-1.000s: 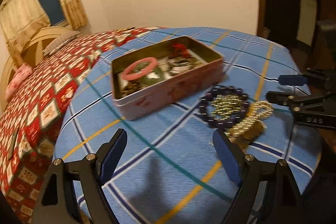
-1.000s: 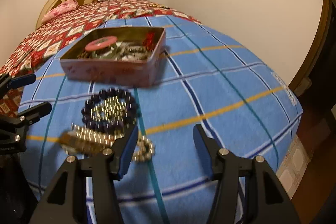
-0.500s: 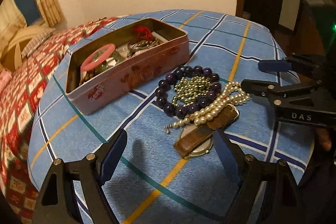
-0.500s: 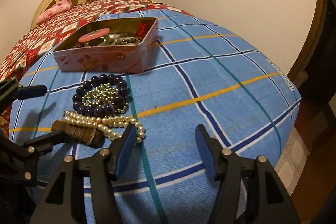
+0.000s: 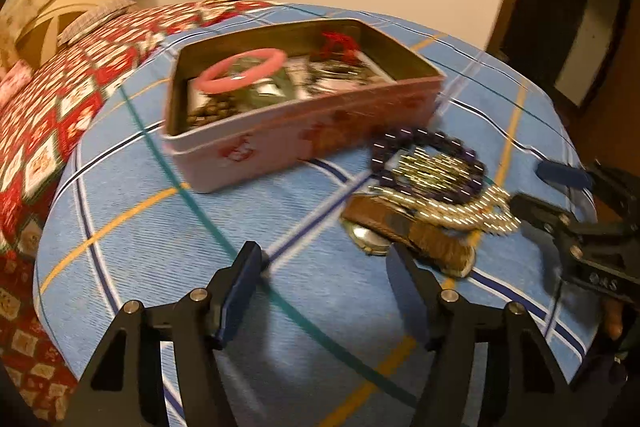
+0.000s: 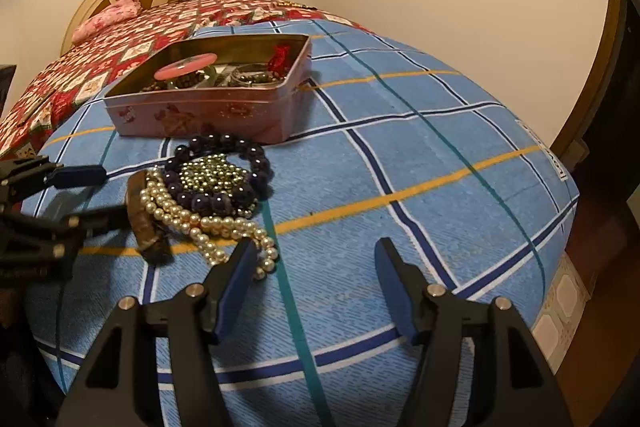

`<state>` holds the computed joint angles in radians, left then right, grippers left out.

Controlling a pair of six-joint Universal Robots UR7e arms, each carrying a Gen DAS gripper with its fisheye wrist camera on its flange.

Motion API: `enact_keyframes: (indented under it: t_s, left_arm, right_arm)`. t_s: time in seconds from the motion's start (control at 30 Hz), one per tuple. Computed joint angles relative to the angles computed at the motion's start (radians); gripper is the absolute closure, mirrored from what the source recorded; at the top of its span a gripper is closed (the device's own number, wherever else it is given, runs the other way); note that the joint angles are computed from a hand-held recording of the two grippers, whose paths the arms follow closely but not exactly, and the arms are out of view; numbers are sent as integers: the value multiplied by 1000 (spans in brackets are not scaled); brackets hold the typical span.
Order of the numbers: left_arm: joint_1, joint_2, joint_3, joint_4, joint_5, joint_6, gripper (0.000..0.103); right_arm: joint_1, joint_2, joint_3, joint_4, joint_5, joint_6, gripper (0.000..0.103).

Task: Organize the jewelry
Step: 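Grasp the brown leather watch with the left gripper while the right grasps the pearl necklace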

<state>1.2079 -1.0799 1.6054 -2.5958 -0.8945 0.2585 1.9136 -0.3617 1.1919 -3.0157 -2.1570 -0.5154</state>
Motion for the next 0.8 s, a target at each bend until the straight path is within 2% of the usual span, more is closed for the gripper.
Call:
enact_keyframes:
  t_s: [0.2,0.3,0.4,0.57,0.63,0.67,0.77,0.8]
  left_arm:
    - [19,4,-31,-21,68,-34,38]
    - [15,-32,-14,-13,9,-70,38]
    - [-11,-36,7,-37,-1,-27,38]
    - [-14,-7,-16,6,-2,-46,38]
    - [-13,-7,-21,11,-12,-53,38]
    - [-16,-9,-17,3,-11,-46,38]
    - [-19,-8,-13,-4,-7,-37,38]
    - [-19,-7,-13,0,-7,-41,38]
  right_arm:
    - [4,-8,13,5,26,-21,39]
    - [6,-12,22,4,46,-43,39]
    - [6,-12,22,31,73,-65,39]
    - [23,33,-36,78,39,-119,40]
    - [18,28,-47,127,70,-91,62]
    - [14,21,-47,151,89,-67,77]
    - [12,13,-35,147,97,-51,80]
    - [11,9,-28,138,98,-46,84]
